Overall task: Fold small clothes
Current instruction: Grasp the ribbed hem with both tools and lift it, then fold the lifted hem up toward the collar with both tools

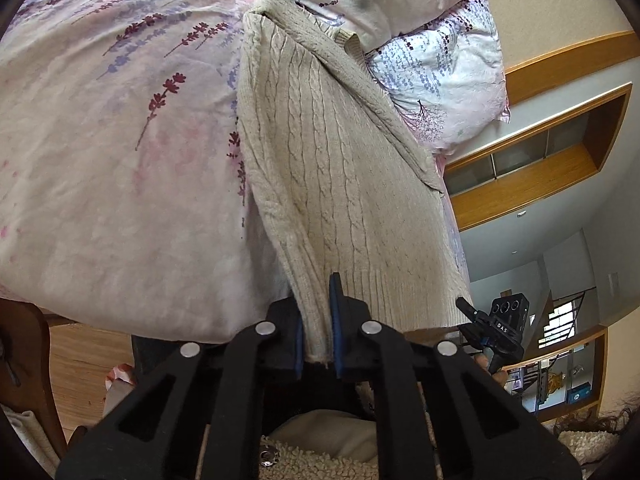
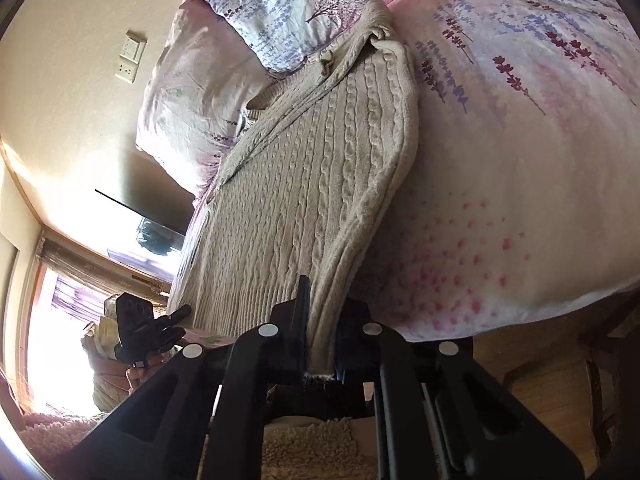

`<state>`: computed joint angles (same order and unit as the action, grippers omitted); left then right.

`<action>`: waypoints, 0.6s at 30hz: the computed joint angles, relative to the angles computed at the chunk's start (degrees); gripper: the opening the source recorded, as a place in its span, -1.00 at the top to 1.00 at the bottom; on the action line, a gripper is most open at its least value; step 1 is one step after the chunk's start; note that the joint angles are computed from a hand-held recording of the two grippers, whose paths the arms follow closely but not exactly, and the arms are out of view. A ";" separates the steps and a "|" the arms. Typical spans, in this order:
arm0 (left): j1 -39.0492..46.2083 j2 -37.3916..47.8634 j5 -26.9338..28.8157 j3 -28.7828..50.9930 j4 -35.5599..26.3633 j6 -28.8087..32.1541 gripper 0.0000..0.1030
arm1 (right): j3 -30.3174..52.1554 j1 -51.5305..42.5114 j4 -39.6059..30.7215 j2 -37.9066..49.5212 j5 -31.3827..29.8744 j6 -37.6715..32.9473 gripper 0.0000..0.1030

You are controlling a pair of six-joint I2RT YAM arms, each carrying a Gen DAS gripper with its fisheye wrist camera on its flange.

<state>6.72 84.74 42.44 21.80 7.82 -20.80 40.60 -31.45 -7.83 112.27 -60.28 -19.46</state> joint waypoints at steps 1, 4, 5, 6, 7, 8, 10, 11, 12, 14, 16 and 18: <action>-0.15 -0.18 -0.43 0.03 -0.06 0.04 0.84 | -0.54 0.05 1.11 -0.46 0.06 0.51 0.82; 0.01 -1.62 -1.73 -0.03 -0.34 0.54 0.86 | -2.66 0.03 6.14 -2.61 -0.17 3.20 0.83; 0.36 -2.23 -1.85 -0.12 -0.35 0.81 0.86 | -3.44 -0.13 7.81 -3.50 -0.30 4.04 0.83; 0.65 -3.08 -2.19 -0.16 -0.47 1.02 0.86 | -4.19 -0.29 9.54 -4.40 -0.51 4.98 0.83; 1.05 -3.88 -2.44 -0.01 -0.67 1.24 0.86 | -4.94 -0.45 11.37 -5.29 -0.74 5.98 0.84; 1.48 -4.55 -2.61 0.24 -0.80 1.28 0.86 | -6.09 -0.51 14.33 -6.57 -0.71 7.76 0.84; 2.58 -5.91 -2.87 0.85 -0.90 1.40 0.87 | -8.18 -0.75 19.85 -8.88 -0.83 10.69 0.84; 3.05 -6.69 -3.30 1.26 -0.97 1.43 0.87 | -9.30 -0.81 23.00 -10.09 -0.85 12.40 0.84; 3.43 -7.22 -3.63 1.76 -0.97 1.47 0.87 | -10.43 -0.70 26.33 -11.31 -0.53 14.16 0.84; 3.96 -7.96 -4.54 3.53 -1.34 1.71 0.87 | -12.36 0.17 32.52 -13.74 1.28 17.58 0.84; 3.75 -8.57 -6.08 5.75 -1.42 1.73 0.87 | -13.87 1.64 38.45 -15.93 4.35 20.35 0.84; 2.67 -8.82 -8.33 8.43 -1.85 1.92 0.87 | -14.56 2.88 43.77 -17.27 6.81 22.98 0.84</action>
<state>9.38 75.92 34.11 30.23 5.97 -18.88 26.04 -28.57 35.94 95.01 -53.47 3.53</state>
